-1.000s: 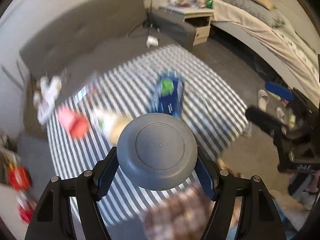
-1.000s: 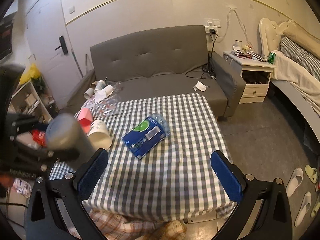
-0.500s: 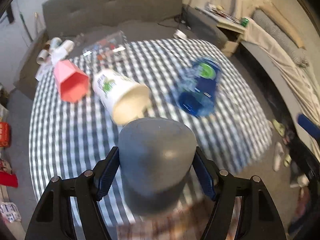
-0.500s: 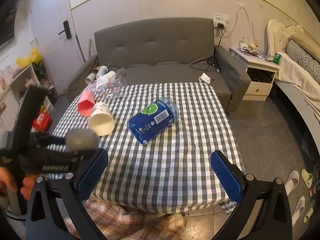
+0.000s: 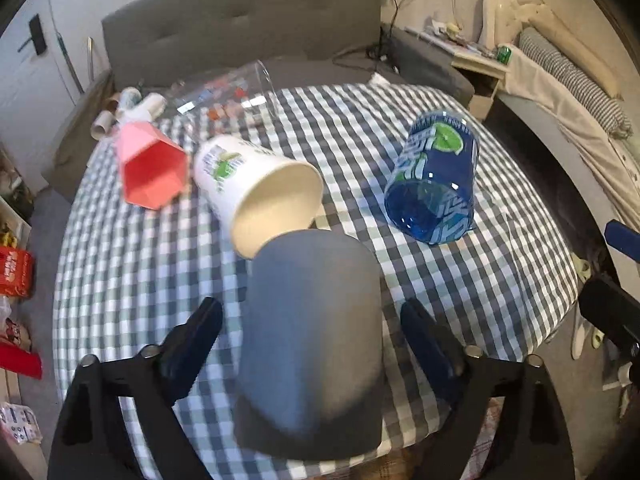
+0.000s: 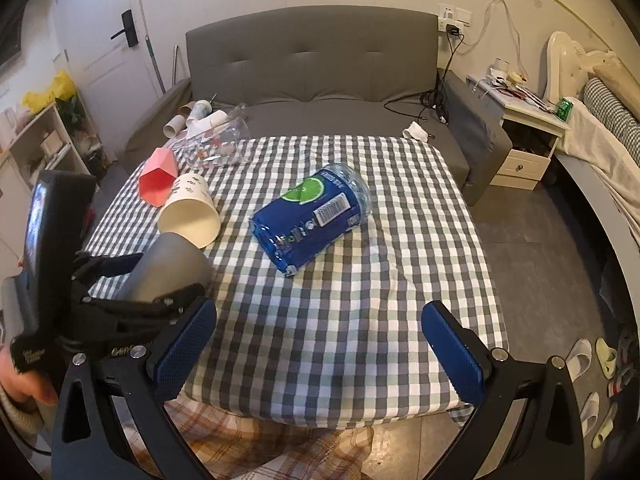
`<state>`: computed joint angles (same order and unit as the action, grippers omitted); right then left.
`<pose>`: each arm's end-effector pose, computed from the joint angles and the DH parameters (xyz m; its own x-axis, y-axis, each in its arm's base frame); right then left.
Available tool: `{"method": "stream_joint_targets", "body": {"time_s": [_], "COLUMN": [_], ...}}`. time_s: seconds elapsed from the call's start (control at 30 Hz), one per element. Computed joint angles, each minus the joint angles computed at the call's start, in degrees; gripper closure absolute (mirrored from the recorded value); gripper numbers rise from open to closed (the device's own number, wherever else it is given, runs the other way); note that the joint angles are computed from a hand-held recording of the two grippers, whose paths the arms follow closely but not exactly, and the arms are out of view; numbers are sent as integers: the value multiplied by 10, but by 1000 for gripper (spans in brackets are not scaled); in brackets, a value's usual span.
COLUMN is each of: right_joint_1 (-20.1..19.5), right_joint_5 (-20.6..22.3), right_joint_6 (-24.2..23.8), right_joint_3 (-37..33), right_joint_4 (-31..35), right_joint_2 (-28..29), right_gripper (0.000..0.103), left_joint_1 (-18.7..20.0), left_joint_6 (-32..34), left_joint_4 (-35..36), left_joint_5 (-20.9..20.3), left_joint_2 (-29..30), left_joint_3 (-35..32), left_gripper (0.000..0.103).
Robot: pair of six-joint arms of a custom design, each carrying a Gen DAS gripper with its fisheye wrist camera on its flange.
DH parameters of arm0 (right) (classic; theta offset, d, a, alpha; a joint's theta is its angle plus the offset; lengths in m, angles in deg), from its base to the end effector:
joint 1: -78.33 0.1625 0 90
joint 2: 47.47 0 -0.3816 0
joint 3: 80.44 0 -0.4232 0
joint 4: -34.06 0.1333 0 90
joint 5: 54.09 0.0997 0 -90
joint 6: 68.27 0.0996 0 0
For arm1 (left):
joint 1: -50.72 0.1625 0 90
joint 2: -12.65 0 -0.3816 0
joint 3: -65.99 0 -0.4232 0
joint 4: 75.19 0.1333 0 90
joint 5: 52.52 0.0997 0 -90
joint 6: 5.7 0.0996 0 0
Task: Flip cup upside down
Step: 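Rotate the held grey cup with the left gripper, opening turning downward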
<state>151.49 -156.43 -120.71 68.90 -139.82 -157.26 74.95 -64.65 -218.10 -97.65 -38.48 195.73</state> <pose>0.0097 -0.3545 0.2522 -0.7079 -0.2831 0.6471 -0.5806 0.7550 -0.3048 -0.2651 -0.3425 -0.0621 -0.7101 0.0813 -0.6994 0.4137 0.8520 -0.3209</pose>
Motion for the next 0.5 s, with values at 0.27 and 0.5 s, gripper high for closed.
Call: {"method": "stream_joint_targets", "body": {"time_s": [0.27,0.5], "right_joint_1": [48,117], "right_joint_5": [-42,-106], "right_joint_6": [10,67], "right_joint_3": [10,0], "right_joint_4": [-2,56], "right_joint_2": [-18,-4], "right_gripper": [0,0], "left_joint_1": [-76,-124], "left_joint_6": [-103,-187], "left_joint_4": [71,139], "left_joint_5": [52,58], "left_joint_2": [-91,-177], "left_joint_3": [63,126], "left_gripper": [1,0]}}
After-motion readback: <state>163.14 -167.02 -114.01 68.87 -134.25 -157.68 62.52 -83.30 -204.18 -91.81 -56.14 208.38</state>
